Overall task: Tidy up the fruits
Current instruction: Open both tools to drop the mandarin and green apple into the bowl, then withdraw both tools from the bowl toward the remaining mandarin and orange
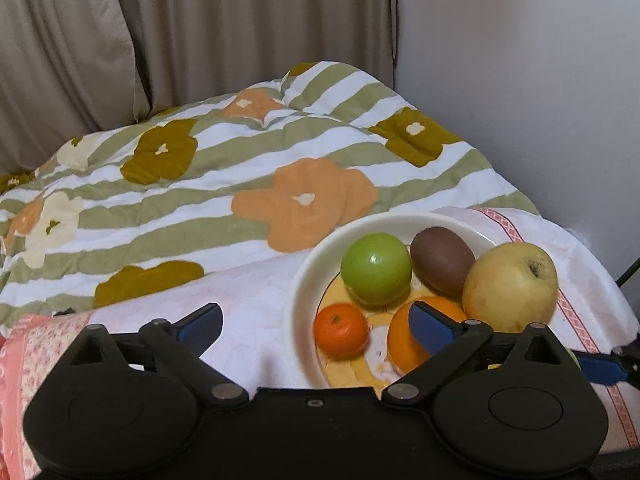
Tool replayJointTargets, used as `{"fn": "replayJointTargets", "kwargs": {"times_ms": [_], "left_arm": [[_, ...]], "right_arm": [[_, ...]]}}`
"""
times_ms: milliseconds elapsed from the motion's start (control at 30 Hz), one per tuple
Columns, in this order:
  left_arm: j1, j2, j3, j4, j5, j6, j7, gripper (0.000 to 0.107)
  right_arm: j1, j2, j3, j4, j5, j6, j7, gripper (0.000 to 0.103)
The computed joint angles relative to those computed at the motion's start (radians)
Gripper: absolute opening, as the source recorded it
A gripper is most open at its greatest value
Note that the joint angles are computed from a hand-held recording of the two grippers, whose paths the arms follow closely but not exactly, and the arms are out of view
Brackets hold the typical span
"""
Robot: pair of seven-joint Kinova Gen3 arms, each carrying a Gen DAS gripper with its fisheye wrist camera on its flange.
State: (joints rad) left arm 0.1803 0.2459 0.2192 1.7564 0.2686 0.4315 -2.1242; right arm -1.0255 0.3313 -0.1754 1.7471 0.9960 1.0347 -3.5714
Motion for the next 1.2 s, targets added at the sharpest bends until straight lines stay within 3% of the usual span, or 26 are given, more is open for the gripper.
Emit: {"fn": "replayJointTargets", "kwargs": {"times_ms": [133,267,500,700,733,800,833,867,1200], "left_arm": [[-0.010,-0.042,-0.014,0.031,-0.004,0.007,0.001,0.102],[-0.066,-0.088,-0.001,0.073,0.082,0.018,-0.100,0.102],[-0.093,-0.143,-0.048,0.119,0.158,0.048,-0.185,0.102],[-0.086,-0.175,-0.083,0.173,0.163,0.016,-0.202,0.102],[-0.084,-0.179,-0.087,0.179,0.161,0.011,-0.197,0.102],[-0.084,-0.194,-0.092,0.201,0.174,-0.011,-0.205,0.102],[-0.084,-0.205,-0.095,0.215,0.187,-0.024,-0.214,0.102],[-0.088,-0.213,-0.098,0.227,0.214,-0.030,-0.240,0.102],[-0.049,-0.286,-0.141,0.287,0.169,-0.073,-0.185,0.102]], "right_arm": [[-0.010,0.006,0.000,-0.016,-0.002,0.026,0.004,0.070],[-0.014,0.019,0.005,-0.038,-0.005,0.050,0.011,0.070],[-0.009,0.048,0.018,-0.081,-0.032,0.045,0.072,0.070],[-0.012,0.068,0.036,-0.098,-0.036,0.041,0.094,0.071],[-0.013,0.069,0.037,-0.099,-0.036,0.039,0.107,0.072],[-0.024,0.078,0.041,-0.110,-0.029,0.057,0.129,0.084],[-0.034,0.087,0.044,-0.124,-0.031,0.083,0.137,0.100],[-0.046,0.092,0.047,-0.129,-0.027,0.103,0.137,0.103],[-0.077,0.069,0.032,-0.131,-0.018,0.143,0.122,0.103]]}}
